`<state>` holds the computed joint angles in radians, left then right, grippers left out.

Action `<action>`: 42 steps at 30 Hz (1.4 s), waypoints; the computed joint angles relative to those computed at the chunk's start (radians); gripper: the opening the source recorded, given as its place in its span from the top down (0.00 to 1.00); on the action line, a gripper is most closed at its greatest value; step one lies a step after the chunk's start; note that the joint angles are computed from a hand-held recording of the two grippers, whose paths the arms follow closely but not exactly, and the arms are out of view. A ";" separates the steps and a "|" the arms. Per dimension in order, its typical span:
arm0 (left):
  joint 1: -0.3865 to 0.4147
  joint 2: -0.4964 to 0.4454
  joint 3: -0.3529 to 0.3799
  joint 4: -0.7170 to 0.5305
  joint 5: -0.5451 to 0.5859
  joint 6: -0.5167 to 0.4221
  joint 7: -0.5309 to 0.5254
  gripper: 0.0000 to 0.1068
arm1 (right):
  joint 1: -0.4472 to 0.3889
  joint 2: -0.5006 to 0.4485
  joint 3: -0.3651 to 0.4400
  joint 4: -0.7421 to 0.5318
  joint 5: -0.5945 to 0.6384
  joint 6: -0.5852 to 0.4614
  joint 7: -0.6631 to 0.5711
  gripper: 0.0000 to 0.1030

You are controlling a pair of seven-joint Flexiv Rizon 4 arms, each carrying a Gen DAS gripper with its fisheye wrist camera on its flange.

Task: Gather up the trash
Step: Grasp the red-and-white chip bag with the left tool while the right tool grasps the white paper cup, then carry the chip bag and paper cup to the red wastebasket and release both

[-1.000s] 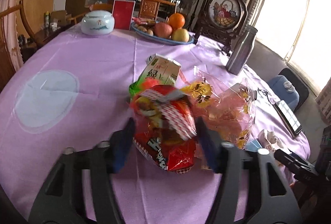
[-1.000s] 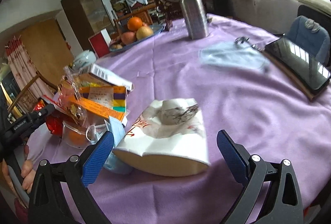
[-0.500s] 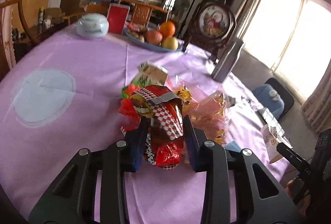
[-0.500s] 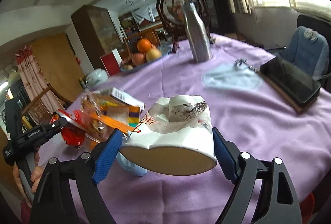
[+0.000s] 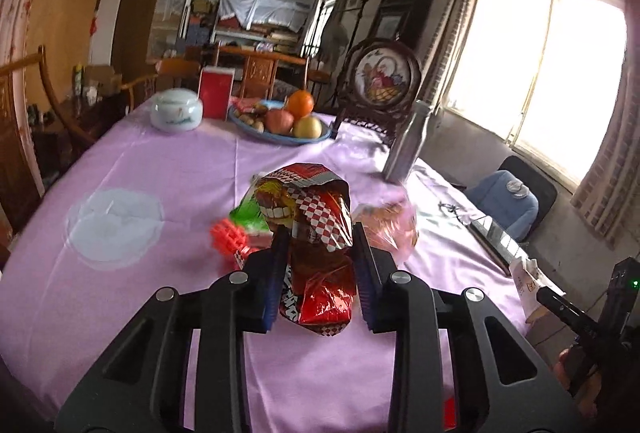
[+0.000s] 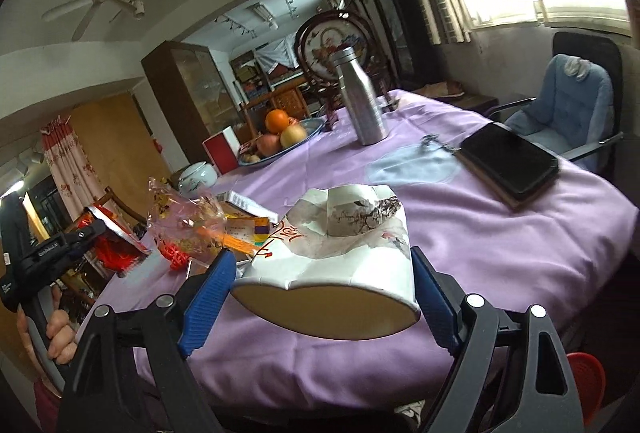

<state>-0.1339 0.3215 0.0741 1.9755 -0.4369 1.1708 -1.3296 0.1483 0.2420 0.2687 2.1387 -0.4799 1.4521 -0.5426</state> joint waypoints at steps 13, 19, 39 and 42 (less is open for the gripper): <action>-0.006 0.027 -0.052 -0.043 0.107 -0.020 -0.101 0.70 | -0.024 0.149 -0.027 0.135 0.147 0.009 -0.072 0.18; -0.085 -0.007 -0.082 -0.069 0.075 -0.041 -0.062 0.70 | -0.054 0.235 -0.032 0.207 0.190 -0.023 -0.091 0.18; -0.318 -0.281 -0.251 -0.181 -0.017 -0.100 0.084 0.70 | -0.094 0.205 -0.240 0.511 0.459 -0.217 -0.254 0.14; -0.332 -0.324 -0.272 -0.216 0.011 -0.140 0.082 0.70 | -0.033 0.192 -0.317 0.509 0.648 -0.239 -0.335 0.14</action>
